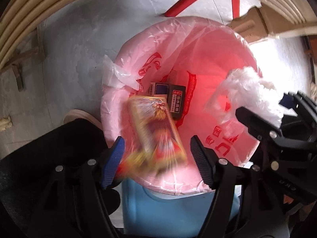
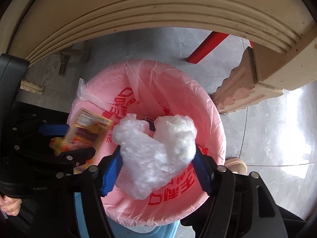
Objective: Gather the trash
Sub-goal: 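Open the left tool over the pink bin while the right tool releases the plastic bag, then raise both tools back over the table toward the tissue and red cube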
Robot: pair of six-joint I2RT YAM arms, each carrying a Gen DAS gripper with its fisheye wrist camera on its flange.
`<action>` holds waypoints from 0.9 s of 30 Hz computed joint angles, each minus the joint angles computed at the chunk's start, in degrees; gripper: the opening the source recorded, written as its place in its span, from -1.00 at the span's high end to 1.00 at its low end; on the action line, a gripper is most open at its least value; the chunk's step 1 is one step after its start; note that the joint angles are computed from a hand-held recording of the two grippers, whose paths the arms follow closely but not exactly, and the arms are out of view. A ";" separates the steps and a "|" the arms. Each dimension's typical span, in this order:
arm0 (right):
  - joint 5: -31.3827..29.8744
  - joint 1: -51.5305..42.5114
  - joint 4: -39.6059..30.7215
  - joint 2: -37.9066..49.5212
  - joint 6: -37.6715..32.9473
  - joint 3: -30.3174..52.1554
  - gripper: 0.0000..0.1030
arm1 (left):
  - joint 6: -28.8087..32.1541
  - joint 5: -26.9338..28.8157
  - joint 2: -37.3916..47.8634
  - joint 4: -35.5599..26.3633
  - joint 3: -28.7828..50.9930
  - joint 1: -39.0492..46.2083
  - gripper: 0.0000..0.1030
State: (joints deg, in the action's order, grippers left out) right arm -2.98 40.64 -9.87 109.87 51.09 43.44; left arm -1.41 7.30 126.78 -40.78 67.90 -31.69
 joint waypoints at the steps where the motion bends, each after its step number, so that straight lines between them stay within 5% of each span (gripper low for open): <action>1: 0.17 0.03 -0.09 -0.03 0.07 0.00 -0.33 | -0.18 0.80 -0.19 -0.12 0.01 0.81 -0.34; 18: -0.24 -0.12 -0.93 -5.79 0.87 -2.33 -0.44 | 0.29 -3.51 -4.94 1.70 -2.02 -0.23 -0.45; 27: 5.60 3.68 -7.34 -18.83 4.27 -3.84 -0.44 | 1.55 -9.31 -19.87 2.67 -9.26 0.87 -0.46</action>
State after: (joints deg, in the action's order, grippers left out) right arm 2.62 44.33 -17.21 91.04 55.36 39.59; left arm 0.14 -2.01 106.90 -38.10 58.64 -30.82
